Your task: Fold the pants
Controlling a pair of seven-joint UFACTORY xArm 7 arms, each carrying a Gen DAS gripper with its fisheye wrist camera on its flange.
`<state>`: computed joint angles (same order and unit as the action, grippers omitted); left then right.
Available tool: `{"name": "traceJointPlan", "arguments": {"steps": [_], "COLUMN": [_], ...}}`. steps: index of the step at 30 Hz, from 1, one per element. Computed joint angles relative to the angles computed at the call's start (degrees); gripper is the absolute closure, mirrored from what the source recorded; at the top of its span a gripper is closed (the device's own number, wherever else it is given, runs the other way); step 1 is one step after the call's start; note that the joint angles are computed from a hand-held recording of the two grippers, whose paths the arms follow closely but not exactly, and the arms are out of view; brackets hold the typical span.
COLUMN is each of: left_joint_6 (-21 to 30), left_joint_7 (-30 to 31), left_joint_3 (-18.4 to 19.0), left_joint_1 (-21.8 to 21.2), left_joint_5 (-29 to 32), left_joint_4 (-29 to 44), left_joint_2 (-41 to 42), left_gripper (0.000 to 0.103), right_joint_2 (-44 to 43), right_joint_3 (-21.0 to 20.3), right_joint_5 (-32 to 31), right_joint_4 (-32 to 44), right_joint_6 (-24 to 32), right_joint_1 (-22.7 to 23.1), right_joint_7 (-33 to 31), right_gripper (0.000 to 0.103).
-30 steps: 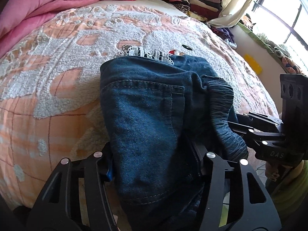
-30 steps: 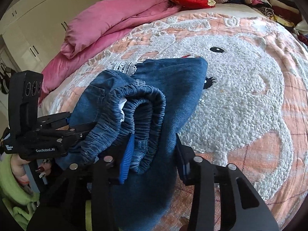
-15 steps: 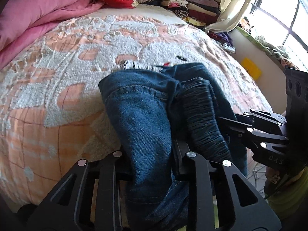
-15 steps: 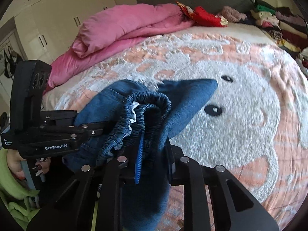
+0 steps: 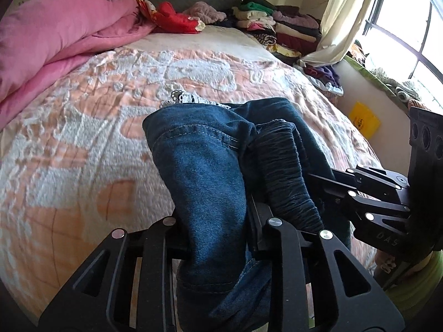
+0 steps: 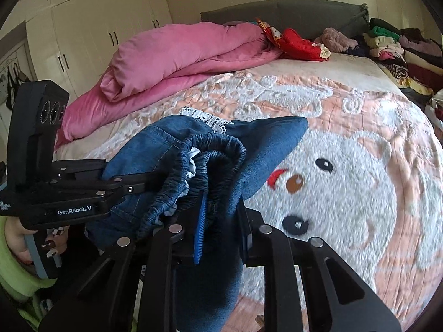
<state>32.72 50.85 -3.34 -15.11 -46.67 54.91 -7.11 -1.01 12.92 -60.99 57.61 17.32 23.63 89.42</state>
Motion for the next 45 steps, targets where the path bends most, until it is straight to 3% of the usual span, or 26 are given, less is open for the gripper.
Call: {"name": "traceJointPlan", "arguments": {"steps": [10, 14, 18, 21, 25, 28, 33, 40, 45], "left_joint_6": [-0.7, -1.8, -2.6, -3.0, -3.0, -2.9, -2.9, -3.0, -3.2], "left_joint_7": [-1.9, -3.1, -4.2, -4.8, -4.5, -3.9, -3.3, -2.5, -2.5], "left_joint_3": [-1.6, -2.3, -2.7, -2.8, -3.2, -3.1, -2.8, -2.2, -1.9], "left_joint_1": [1.3, 1.7, 2.1, 2.4, 2.8, 2.9, 2.9, 2.6, 2.4], "left_joint_5": [2.3, 4.1, 5.3, 6.1, 5.6, 5.0, 4.1, 3.1, 2.5], "left_joint_4": [3.5, 2.8, 2.5, 2.4, 2.2, 2.0, 1.5, 1.1, 0.8], "left_joint_2": [5.6, 6.4, 7.2, 7.9, 8.0, 7.5, 6.6, 5.4, 4.6], "left_gripper": [0.083, 0.075, 0.059, 0.053, 0.053, 0.053, 0.05, 0.044, 0.034], "right_joint_2": [4.0, 4.8, 4.5, 4.9, 4.9, 4.3, 2.6, 0.2, -1.0], "right_joint_3": [-2.6, -3.6, -4.2, -4.4, -4.8, -4.2, -3.3, -1.5, -0.4], "right_joint_5": [2.2, 5.7, 7.4, 8.4, 7.5, 7.0, 5.5, 4.2, 3.5], "right_joint_4": [2.1, 1.1, -0.8, -1.5, -1.9, -1.3, -2.1, -3.2, -3.2], "right_joint_6": [-1.8, -1.5, -1.1, -0.3, -1.2, 3.3, 5.3, 7.9, 9.4], "right_joint_1": [0.0, 0.6, 0.8, 0.8, 0.8, 1.6, 1.3, 0.3, -0.3], "right_joint_7": [-1.7, -3.4, -2.6, -1.7, 0.8, 0.6, 2.5, 4.1, 4.5], "right_gripper": [0.084, 0.082, 0.071, 0.06, 0.057, 0.04, 0.029, 0.019, 0.013]}}
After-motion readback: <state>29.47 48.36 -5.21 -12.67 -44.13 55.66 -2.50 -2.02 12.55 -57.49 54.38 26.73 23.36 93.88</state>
